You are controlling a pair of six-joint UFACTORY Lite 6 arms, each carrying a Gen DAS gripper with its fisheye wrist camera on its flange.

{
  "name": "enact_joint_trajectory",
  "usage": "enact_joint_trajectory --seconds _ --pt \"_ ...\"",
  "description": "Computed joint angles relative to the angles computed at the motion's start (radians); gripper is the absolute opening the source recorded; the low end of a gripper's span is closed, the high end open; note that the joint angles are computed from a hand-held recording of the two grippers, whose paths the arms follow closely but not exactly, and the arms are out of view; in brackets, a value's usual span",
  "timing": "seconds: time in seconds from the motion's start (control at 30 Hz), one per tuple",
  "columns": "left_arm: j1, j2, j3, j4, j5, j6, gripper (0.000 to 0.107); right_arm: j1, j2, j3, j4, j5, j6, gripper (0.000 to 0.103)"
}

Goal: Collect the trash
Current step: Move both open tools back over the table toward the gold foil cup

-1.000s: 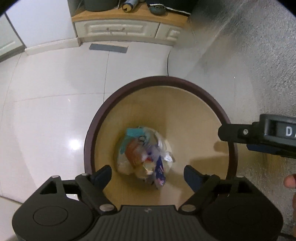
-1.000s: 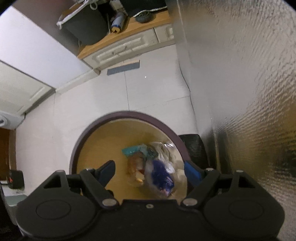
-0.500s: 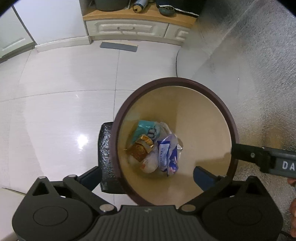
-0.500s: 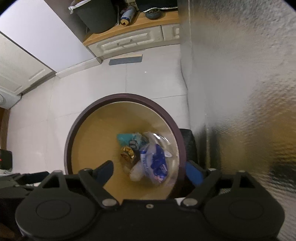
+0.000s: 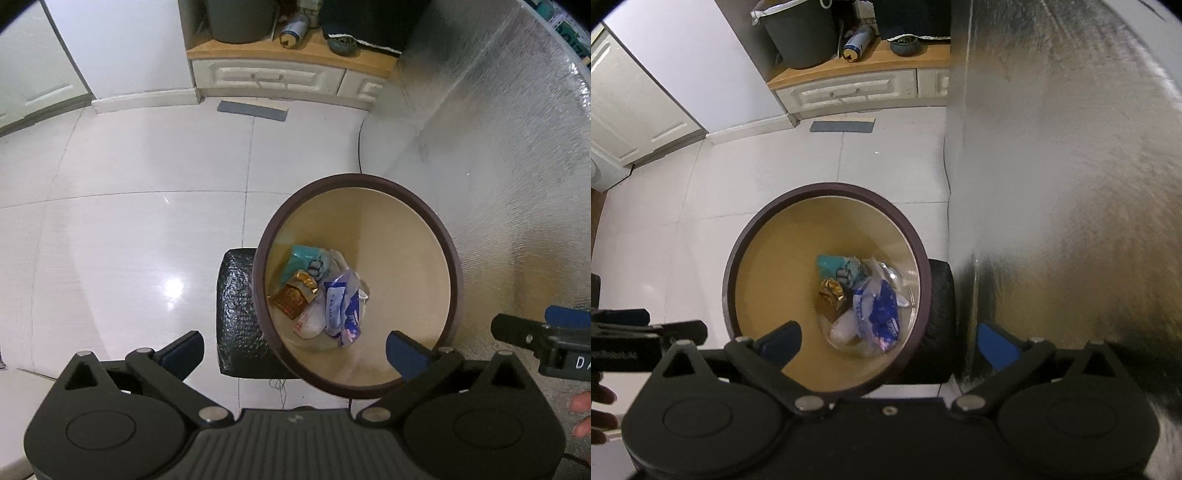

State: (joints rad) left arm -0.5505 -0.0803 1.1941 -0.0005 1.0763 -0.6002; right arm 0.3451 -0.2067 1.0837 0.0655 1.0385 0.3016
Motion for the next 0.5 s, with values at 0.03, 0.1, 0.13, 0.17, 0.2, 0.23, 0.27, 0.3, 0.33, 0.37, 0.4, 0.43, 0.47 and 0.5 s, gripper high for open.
enact_joint_trajectory --seconds 0.03,0.1,0.13,0.17,0.2,0.23,0.27,0.3,0.33,0.37,0.4,0.43,0.47,0.5 --pt "-0.003 -0.015 0.003 0.005 0.015 -0.005 0.103 0.008 -0.012 0.004 -0.004 0.014 0.008 0.103" --pt "-0.009 -0.044 0.012 0.011 0.044 -0.014 0.103 0.038 -0.034 0.014 -0.023 0.043 0.042 0.103" --pt "-0.013 -0.059 0.019 0.014 0.063 -0.022 0.103 0.047 -0.044 0.022 -0.03 0.059 0.054 0.103" --pt "-0.02 -0.075 0.025 0.017 0.08 -0.033 0.103 0.061 -0.055 0.032 -0.037 0.079 0.07 0.103" --pt "-0.025 -0.09 0.032 0.019 0.097 -0.041 0.103 0.076 -0.066 0.04 -0.045 0.094 0.086 0.103" --pt "-0.033 -0.107 0.039 0.022 0.114 -0.049 0.103 0.092 -0.078 0.05 -0.054 0.112 0.103 0.103" --pt "-0.041 -0.122 0.044 0.026 0.128 -0.057 0.103 0.101 -0.089 0.057 -0.059 0.127 0.114 0.103" --pt "-0.05 -0.137 0.049 0.031 0.141 -0.067 0.103 0.116 -0.1 0.07 -0.064 0.145 0.131 0.103" --pt "-0.061 -0.15 0.055 0.036 0.154 -0.078 0.103 0.125 -0.112 0.077 -0.067 0.158 0.14 0.103" --pt "-0.075 -0.162 0.061 0.043 0.165 -0.094 0.103 0.135 -0.126 0.088 -0.069 0.175 0.151 0.103" --pt "-0.089 -0.176 0.068 0.05 0.179 -0.11 0.103 0.146 -0.137 0.097 -0.072 0.19 0.161 0.103" --pt "-0.104 -0.185 0.078 0.057 0.19 -0.127 0.103 0.161 -0.149 0.11 -0.078 0.207 0.174 0.103" --pt "-0.116 -0.2 0.085 0.063 0.205 -0.14 0.103 0.184 -0.158 0.13 -0.088 0.227 0.193 0.103" --pt "-0.128 -0.209 0.1 0.07 0.22 -0.153 0.103 0.203 -0.167 0.144 -0.097 0.243 0.207 0.103"
